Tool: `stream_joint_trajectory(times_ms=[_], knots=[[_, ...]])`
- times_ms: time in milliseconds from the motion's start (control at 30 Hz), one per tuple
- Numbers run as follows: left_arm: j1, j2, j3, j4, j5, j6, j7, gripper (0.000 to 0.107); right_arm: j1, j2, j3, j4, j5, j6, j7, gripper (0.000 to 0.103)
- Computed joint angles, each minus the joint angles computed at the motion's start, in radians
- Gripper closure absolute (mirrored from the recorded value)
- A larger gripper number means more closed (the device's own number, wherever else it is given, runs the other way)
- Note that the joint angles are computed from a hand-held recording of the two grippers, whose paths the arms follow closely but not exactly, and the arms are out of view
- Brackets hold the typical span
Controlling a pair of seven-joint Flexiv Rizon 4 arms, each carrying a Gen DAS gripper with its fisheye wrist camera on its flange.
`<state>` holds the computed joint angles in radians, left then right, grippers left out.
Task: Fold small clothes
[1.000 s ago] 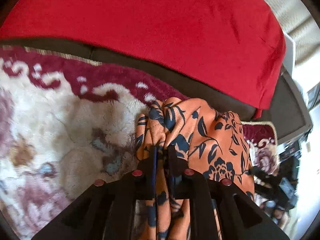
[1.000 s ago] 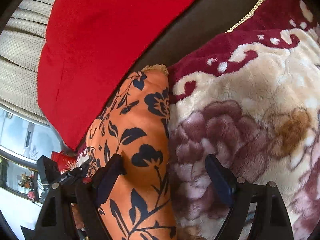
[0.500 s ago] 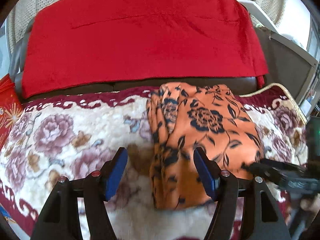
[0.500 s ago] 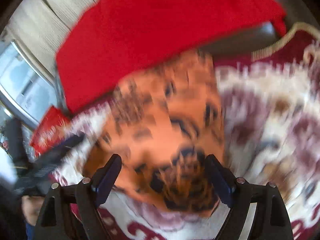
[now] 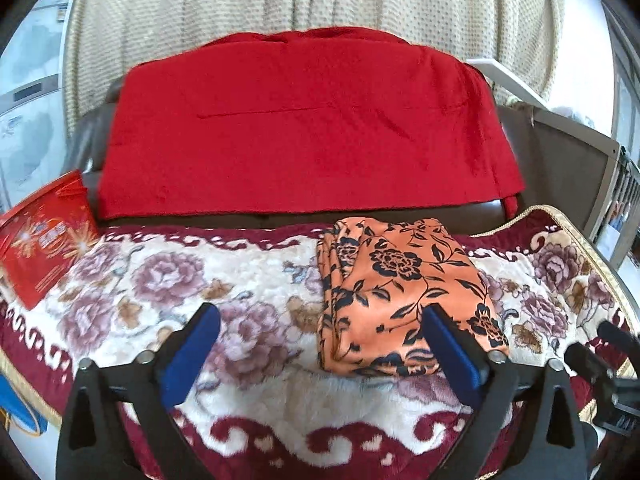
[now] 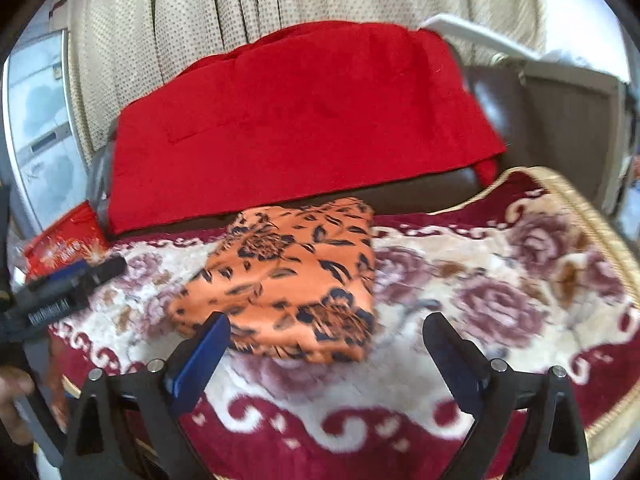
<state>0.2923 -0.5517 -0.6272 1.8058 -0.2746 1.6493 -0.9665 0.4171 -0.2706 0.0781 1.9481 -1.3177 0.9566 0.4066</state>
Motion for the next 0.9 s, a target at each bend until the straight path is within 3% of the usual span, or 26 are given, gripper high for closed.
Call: stream_joint_trajectory(times_ms=[67,133,267,367,433,633,800,900], knots=[[0.066,0.009,-0.065,0.066,-0.003,0.032,-0.015,0.005,0.025,0.015,0.016,0.019,0.010,-0.065,0.021,0.004],[0.101,0.020,-0.075,0.113,0.001,0.021,-0.052,0.004,0.031,0.020,0.030,0.043,0.018,-0.062,0.057,0.002],[0.059,0.049,0.026,0.162,-0.068,-0.043,-0.077,0.005,0.041,-0.006,0.054,0.077,0.088,0.012,0.049,0.002],[-0.045,0.063,0.170,0.136,-0.049,-0.084,-0.117,0.005,0.062,-0.030,0.053,0.079,0.140,0.023,0.022,0.002],[-0.075,0.079,0.194,0.130,-0.066,-0.067,-0.109,0.005,0.069,-0.030,0.037,0.082,0.135,0.046,0.041,0.002],[-0.019,0.119,0.068,0.139,-0.077,-0.004,-0.048,0.004,0.089,0.012,0.025,0.044,0.086,-0.076,0.009,0.002],[0.020,0.131,-0.011,0.126,-0.109,-0.029,-0.026,0.004,0.085,0.025,0.028,-0.003,0.059,-0.177,-0.057,0.002],[-0.029,0.140,0.041,0.115,-0.113,-0.023,-0.031,0.004,0.082,0.033,0.034,-0.017,0.050,-0.215,-0.060,0.002]])
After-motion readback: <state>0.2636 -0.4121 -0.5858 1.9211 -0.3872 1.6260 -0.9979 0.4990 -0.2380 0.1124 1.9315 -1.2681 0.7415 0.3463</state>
